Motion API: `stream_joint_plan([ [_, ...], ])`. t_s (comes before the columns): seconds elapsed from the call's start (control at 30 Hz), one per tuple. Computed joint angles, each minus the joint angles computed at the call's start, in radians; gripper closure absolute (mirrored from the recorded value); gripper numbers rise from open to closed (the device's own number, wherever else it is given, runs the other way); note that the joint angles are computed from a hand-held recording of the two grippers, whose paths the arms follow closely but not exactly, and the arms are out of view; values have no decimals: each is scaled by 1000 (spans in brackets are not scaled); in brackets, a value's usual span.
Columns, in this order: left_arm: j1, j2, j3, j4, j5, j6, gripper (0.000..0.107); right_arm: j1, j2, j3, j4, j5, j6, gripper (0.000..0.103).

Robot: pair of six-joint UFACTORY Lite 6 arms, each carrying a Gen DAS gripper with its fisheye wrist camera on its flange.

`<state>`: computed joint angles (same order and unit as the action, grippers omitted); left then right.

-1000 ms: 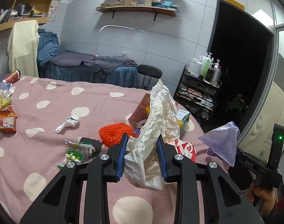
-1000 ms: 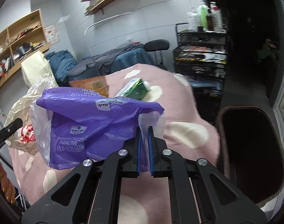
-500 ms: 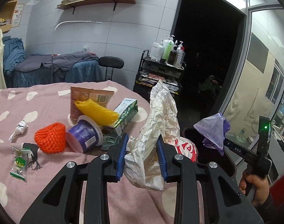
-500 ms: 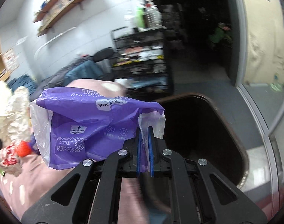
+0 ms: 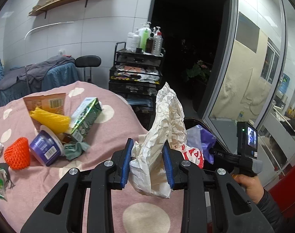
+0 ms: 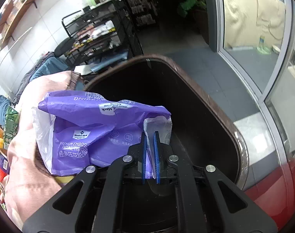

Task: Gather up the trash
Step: 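Carry the purple bag to the brown bin and open the right tool, then move the white bag over the bin and open the left tool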

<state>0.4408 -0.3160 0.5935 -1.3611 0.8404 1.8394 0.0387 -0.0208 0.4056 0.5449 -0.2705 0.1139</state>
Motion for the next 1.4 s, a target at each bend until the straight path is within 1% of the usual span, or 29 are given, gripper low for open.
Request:
stream_joint_plan([
  [0.1, -60, 19, 1, -4, -37, -10, 77, -26, 59, 13, -155, -8, 162, 92],
  [0.13, -78, 30, 6, -2, -47, -15, 77, -40, 81, 24, -221, -9, 220, 90],
  [0.2, -115, 49, 13, 4, -66, -30, 77, -43, 91, 21, -261, -20, 262, 75],
  [0.23, -129, 59, 16, 4, -74, -31, 77, -37, 89, 18, -229, -25, 236, 59],
  [0.27, -148, 59, 13, 3, -88, -35, 77, -27, 71, 3, -155, -35, 173, 50],
  [0.37, -209, 56, 4, 3, -127, -54, 77, 0, 4, -42, -3, -51, 36, 48],
  [0.4, -231, 59, 4, 4, -139, -62, 77, -2, -20, -58, 11, -53, 22, 47],
  [0.43, -253, 60, 2, 2, -152, -67, 77, -4, -44, -70, 39, -53, -2, 43],
  [0.47, -279, 61, 2, 0, -169, -73, 77, -3, -82, -87, 108, -52, -65, 36],
  [0.5, -297, 63, 2, 4, -179, -79, 77, 0, -127, -109, 189, -57, -137, 33],
  [0.6, -379, 82, 14, 7, -227, -113, 77, -1, -239, -150, 387, -62, -339, 31],
  [0.63, -412, 87, 17, 6, -250, -126, 77, -8, -289, -166, 458, -60, -415, 28],
  [0.67, -453, 95, 22, 6, -281, -142, 77, -18, -320, -174, 499, -54, -463, 26],
  [0.73, -524, 117, 39, 18, -337, -180, 76, -29, -391, -192, 605, -58, -575, 24],
  [0.8, -593, 148, 57, 28, -392, -209, 76, -43, -485, -217, 750, -68, -733, 21],
  [0.9, -692, 204, 83, 36, -482, -241, 76, -85, -584, -236, 881, -66, -895, 19],
  [0.97, -743, 239, 102, 54, -521, -272, 76, -122, -630, -245, 936, -54, -971, 16],
  [1.07, -808, 288, 129, 73, -574, -304, 76, -183, -672, -252, 976, -13, -1043, 16],
  [1.3, -916, 363, 163, 55, -679, -306, 74, -211, -676, -248, 977, 12, -1066, 16],
  [1.33, -926, 374, 167, 52, -691, -300, 73, -206, -673, -247, 970, 7, -1057, 16],
  [1.37, -936, 383, 170, 59, -700, -304, 70, -215, -673, -244, 971, 12, -1065, 16],
  [1.4, -942, 393, 175, 81, -706, -323, 67, -191, -663, -243, 960, -7, -1038, 16],
])
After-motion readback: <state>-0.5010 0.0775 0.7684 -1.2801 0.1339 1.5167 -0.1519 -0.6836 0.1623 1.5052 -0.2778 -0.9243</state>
